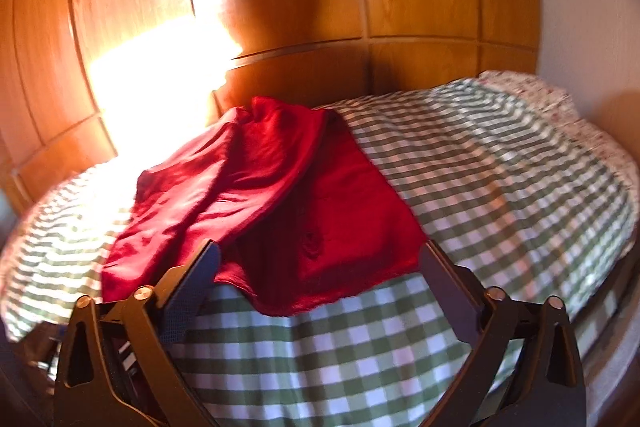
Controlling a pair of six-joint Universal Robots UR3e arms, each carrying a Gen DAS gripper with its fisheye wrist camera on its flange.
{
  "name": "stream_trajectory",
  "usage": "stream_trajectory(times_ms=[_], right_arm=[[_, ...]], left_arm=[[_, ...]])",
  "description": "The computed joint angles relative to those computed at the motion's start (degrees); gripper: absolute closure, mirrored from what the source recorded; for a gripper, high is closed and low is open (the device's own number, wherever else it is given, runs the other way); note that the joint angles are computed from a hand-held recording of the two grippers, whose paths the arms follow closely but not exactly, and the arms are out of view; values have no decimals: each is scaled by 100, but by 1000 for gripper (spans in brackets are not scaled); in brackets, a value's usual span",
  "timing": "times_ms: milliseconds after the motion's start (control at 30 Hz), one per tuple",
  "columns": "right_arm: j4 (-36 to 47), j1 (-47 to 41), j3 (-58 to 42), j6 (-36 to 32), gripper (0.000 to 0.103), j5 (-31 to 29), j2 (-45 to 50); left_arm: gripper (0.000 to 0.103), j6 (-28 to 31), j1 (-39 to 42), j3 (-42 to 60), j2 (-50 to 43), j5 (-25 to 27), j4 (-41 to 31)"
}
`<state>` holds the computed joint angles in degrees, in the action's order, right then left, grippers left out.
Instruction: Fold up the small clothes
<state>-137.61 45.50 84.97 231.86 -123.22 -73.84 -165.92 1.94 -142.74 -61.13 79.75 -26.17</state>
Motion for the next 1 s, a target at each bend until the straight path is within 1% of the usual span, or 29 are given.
stream_trajectory(times_ms=[33,67,133,167,200,233,267,300,333,367,400,433,467,500,567,600,633,667,733,767,833,900,967,1000], right_arm=[[-353,-210,118,-253,18,494,-28],[-504,-320,159,-363,22,768,-23],[-828,-638,159,-629,27,1513,91],[-864,-897,31,-763,29,2086,249],[-878,-1032,-25,-803,32,2401,338],[-939,-1260,-139,-863,37,2912,530],[-929,-1345,-268,-891,40,3120,687],[-878,-1431,-449,-956,47,3321,875],[-834,-1553,-643,-1038,56,3633,1086],[-766,-1685,-803,-1104,59,3990,1274],[-656,-1758,-957,-1123,68,4193,1400],[-620,-1797,-1074,-1133,79,4256,1483],[-640,-1803,-1142,-1189,83,4228,1492],[-657,-1807,-1136,-1239,89,4209,1438],[-652,-1871,-1167,-1508,94,4048,1291],[-586,-1904,-1185,-1718,96,3793,1147],[-532,-1965,-1153,-1860,96,3639,1020],[-422,-2077,-1157,-2048,96,3372,871],[-251,-2327,-1094,-2325,96,2891,620],[-122,-2558,-1074,-2467,96,2526,487],[67,-3010,-1015,-2607,97,2148,327],[283,-3337,-1198,-2763,97,1657,440],[533,-3704,-1563,-2890,97,1389,765],[684,-3850,-1874,-2931,97,1168,1051]], left_arm=[[93,126,330,-10,201,-335,-321],[93,262,738,-30,504,-724,-707],[94,839,1821,-3,1331,-1765,-1899],[94,1118,2287,52,1678,-2137,-2403],[94,1376,2728,149,1934,-2475,-2874],[94,1656,3154,299,2125,-2783,-3387],[94,1817,3476,454,2143,-2970,-3633],[94,1906,3776,611,2084,-3122,-3738],[94,1922,4012,834,1807,-3250,-3719],[94,1862,4200,1050,1491,-3368,-3647],[94,1687,4313,1250,1116,-3404,-3400],[94,1440,4344,1447,692,-3361,-3019],[94,1179,4357,1663,256,-3297,-2628],[94,893,4334,1904,-201,-3193,-2212],[94,345,4196,2439,-1081,-2829,-1419],[94,140,4148,2726,-1479,-2630,-1133],[94,-20,4109,3068,-1872,-2457,-974],[94,-163,4070,3449,-2273,-2293,-880],[94,-493,3848,4355,-3131,-1793,-736],[94,-581,3746,4876,-3560,-1538,-783],[94,-851,3489,5858,-4350,-956,-871],[94,-1107,3259,6883,-5111,-427,-1087],[92,-1327,3104,7786,-5690,-45,-1445],[85,-1400,3046,8089,-5896,116,-1546]])
